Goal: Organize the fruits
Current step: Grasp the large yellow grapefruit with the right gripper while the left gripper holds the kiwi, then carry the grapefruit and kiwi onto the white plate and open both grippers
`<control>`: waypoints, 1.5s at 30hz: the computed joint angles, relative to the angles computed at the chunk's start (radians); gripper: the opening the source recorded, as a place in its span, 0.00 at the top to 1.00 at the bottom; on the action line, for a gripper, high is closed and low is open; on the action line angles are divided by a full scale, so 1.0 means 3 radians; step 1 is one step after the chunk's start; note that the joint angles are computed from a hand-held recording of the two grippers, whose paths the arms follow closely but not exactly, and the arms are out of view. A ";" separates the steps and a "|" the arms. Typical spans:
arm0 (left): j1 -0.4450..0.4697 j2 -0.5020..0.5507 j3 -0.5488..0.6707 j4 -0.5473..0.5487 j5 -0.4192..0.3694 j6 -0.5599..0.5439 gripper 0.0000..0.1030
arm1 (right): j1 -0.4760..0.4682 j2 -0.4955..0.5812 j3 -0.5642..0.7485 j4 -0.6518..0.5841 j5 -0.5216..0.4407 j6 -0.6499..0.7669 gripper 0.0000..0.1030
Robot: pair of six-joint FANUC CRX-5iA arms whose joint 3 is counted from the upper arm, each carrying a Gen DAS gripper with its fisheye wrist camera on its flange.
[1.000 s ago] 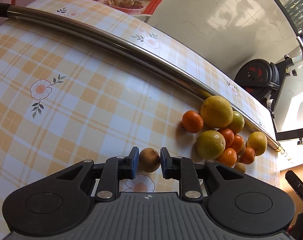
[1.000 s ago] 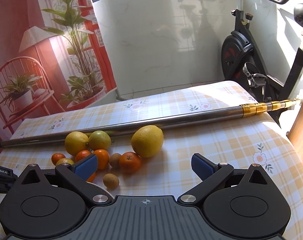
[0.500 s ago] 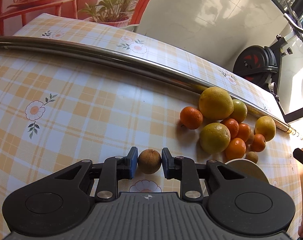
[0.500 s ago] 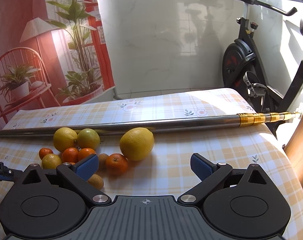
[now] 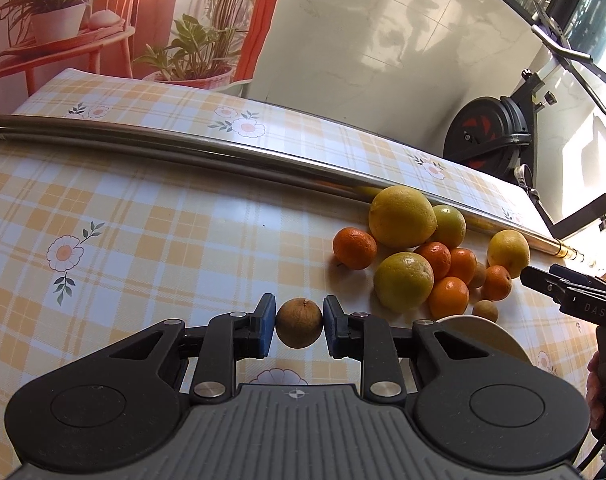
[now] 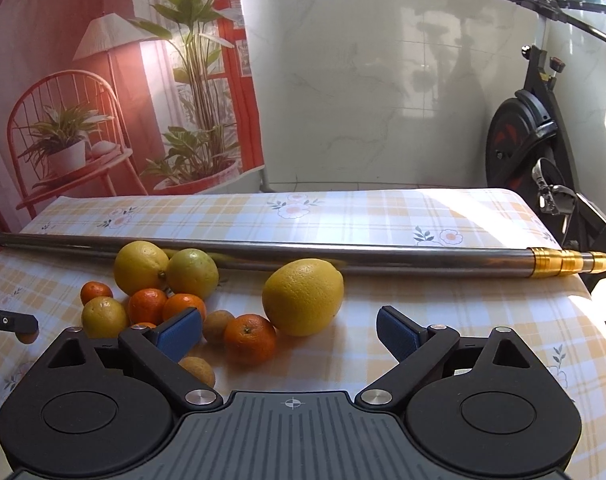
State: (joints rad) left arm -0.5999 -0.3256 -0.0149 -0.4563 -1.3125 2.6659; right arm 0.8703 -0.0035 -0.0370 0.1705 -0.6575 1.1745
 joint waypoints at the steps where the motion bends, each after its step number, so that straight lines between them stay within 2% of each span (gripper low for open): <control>1: -0.0033 0.0009 0.0017 -0.0045 -0.0014 0.0002 0.74 | 0.0016 0.0032 0.0012 0.0067 -0.0021 -0.0022 0.11; 4: -0.0116 0.0023 0.0045 -0.0154 -0.0029 0.0020 0.74 | 0.0000 0.0203 0.0166 0.0147 -0.0090 -0.0097 0.19; 9: -0.0219 0.0067 0.0088 -0.0289 -0.0071 -0.0006 0.74 | -0.0107 0.0478 0.0454 -0.0034 -0.0140 -0.0197 0.21; 13: -0.0265 0.0088 0.0097 -0.0338 -0.0064 -0.0041 0.74 | -0.0118 0.0667 0.0613 -0.0087 -0.0275 -0.0233 0.31; 17: -0.0322 0.0125 0.0128 -0.0378 -0.0086 -0.0121 0.74 | -0.0138 0.0691 0.0597 -0.0187 -0.0183 -0.0251 0.31; 20: -0.0351 0.0149 0.0158 -0.0382 -0.0088 -0.0177 0.74 | -0.0144 0.0681 0.0574 -0.0199 -0.0143 -0.0197 0.45; 25: -0.0414 0.0162 0.0233 -0.0389 -0.0120 -0.0208 0.74 | -0.0080 0.0674 0.0568 0.0007 -0.0240 -0.0273 0.46; 28: -0.0495 0.0213 0.0324 -0.0407 -0.0216 -0.0236 0.74 | -0.0035 0.0569 0.0479 0.0143 -0.0229 -0.0451 0.46; 33: -0.0652 0.0235 0.0397 -0.0434 -0.0314 -0.0134 0.74 | -0.0002 0.0251 0.0294 0.0045 -0.0164 -0.0534 0.46; 40: -0.0848 0.0272 0.0448 -0.0464 -0.0338 -0.0012 0.74 | 0.0126 -0.0195 0.0043 -0.0169 -0.0350 -0.0556 0.46; 43: -0.0929 0.0278 0.0472 -0.0513 -0.0350 -0.0008 0.74 | 0.0241 -0.0347 -0.0088 -0.0101 -0.0430 -0.0606 0.46; 45: -0.0923 0.0224 0.0409 -0.0469 -0.0258 0.0065 0.74 | 0.0304 -0.0407 -0.0131 -0.0088 -0.0490 -0.0582 0.46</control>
